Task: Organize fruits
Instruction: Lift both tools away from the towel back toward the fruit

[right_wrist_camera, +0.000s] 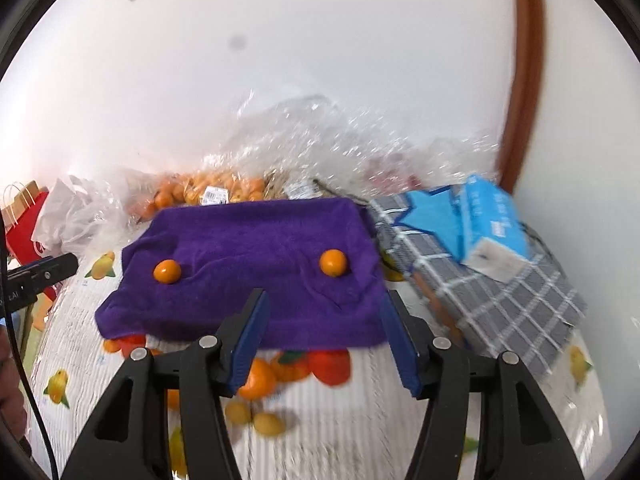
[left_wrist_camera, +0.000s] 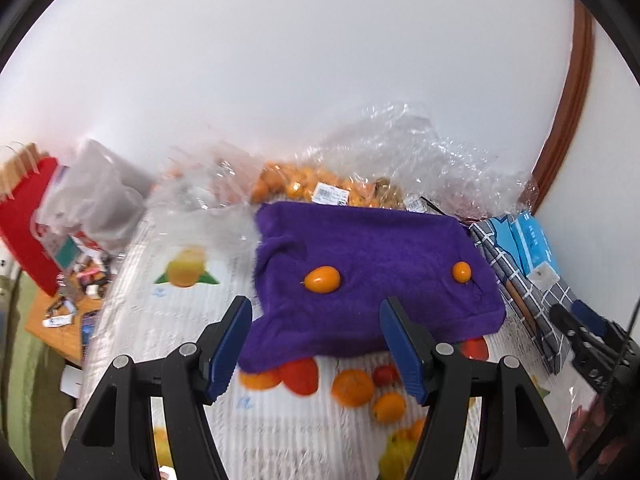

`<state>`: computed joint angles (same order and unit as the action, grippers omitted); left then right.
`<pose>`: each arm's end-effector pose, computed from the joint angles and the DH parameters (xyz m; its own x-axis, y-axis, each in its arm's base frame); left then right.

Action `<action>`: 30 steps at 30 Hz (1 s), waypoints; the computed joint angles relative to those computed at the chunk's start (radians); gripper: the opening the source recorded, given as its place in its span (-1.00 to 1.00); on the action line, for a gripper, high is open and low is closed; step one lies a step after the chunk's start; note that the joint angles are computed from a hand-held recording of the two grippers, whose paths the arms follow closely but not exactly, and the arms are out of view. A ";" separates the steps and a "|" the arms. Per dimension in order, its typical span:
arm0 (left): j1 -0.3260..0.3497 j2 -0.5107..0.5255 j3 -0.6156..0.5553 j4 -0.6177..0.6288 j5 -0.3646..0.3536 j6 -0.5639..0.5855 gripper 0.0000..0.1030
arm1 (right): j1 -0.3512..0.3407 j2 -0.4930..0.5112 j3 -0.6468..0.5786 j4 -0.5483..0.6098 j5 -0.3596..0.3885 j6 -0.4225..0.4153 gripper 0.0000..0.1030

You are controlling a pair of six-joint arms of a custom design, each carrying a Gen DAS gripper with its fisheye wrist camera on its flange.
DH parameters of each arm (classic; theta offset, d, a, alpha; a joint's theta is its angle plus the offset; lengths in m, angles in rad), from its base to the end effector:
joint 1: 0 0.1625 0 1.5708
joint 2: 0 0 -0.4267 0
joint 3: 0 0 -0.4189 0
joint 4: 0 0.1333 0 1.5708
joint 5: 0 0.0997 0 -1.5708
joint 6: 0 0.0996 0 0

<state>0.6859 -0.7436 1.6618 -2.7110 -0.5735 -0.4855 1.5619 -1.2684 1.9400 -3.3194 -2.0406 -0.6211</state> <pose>-0.3869 -0.5971 0.0878 -0.7828 -0.0206 -0.6220 0.4405 0.6877 -0.5771 0.0830 -0.5812 0.3549 -0.7247 0.0548 0.6869 -0.5134 0.6220 -0.5912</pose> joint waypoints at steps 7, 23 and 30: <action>-0.089 -0.089 0.133 0.073 0.045 -0.105 0.27 | -0.006 -0.148 0.168 -0.071 -0.011 -0.028 0.24; -0.133 -0.144 0.258 0.136 0.045 -0.291 0.30 | -0.066 -0.310 0.325 -0.062 0.061 -0.015 0.24; -0.079 -0.120 0.252 0.143 0.015 -0.309 0.30 | -0.099 -0.214 0.279 -0.028 0.066 -0.008 0.18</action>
